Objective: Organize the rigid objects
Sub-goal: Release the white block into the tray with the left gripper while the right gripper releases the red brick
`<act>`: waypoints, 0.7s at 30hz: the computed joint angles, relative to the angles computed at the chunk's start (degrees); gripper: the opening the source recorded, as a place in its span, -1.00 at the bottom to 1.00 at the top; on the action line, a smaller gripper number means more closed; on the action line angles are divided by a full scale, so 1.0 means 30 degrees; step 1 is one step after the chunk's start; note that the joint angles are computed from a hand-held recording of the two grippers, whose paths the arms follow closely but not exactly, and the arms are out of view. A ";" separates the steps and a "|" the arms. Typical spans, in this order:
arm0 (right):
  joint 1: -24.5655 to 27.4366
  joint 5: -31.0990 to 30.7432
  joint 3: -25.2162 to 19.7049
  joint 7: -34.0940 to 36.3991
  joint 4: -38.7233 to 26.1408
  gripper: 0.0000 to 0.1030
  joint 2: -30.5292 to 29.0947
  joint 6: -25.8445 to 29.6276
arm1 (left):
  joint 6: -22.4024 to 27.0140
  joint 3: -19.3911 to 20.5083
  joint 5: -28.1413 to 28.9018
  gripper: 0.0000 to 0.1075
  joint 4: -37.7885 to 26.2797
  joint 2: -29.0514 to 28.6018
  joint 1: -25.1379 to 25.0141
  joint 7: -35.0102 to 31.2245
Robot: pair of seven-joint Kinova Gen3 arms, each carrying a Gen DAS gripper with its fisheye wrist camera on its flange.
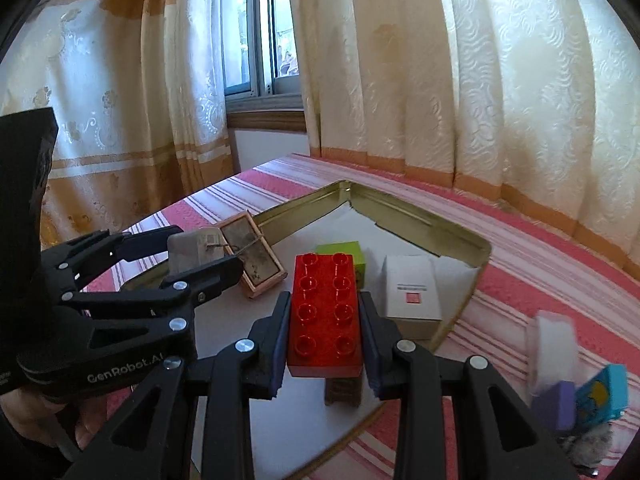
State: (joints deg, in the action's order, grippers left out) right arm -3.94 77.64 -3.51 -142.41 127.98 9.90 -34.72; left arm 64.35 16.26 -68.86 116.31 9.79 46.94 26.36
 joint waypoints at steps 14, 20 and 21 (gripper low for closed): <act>0.3457 0.1374 0.2257 0.0663 0.1766 0.38 -0.0904 -0.2974 | 0.3689 0.0806 -0.0956 0.91 -0.1582 0.1140 0.2505 0.1433; 0.6595 0.0882 0.3908 0.2352 0.2832 0.46 -0.1184 -0.3798 | 0.3162 0.0485 -0.2005 0.91 -0.3999 0.2863 0.4004 -0.0135; 0.6844 0.0678 0.3950 0.2406 0.2805 0.47 -0.1158 -0.3499 | 0.2977 0.0334 -0.2095 0.91 -0.4461 0.3226 0.4220 -0.0607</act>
State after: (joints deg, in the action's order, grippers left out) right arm 16.59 79.68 8.34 -135.19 136.40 6.43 -45.22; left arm 73.29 17.26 -75.15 102.93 19.47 59.60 24.54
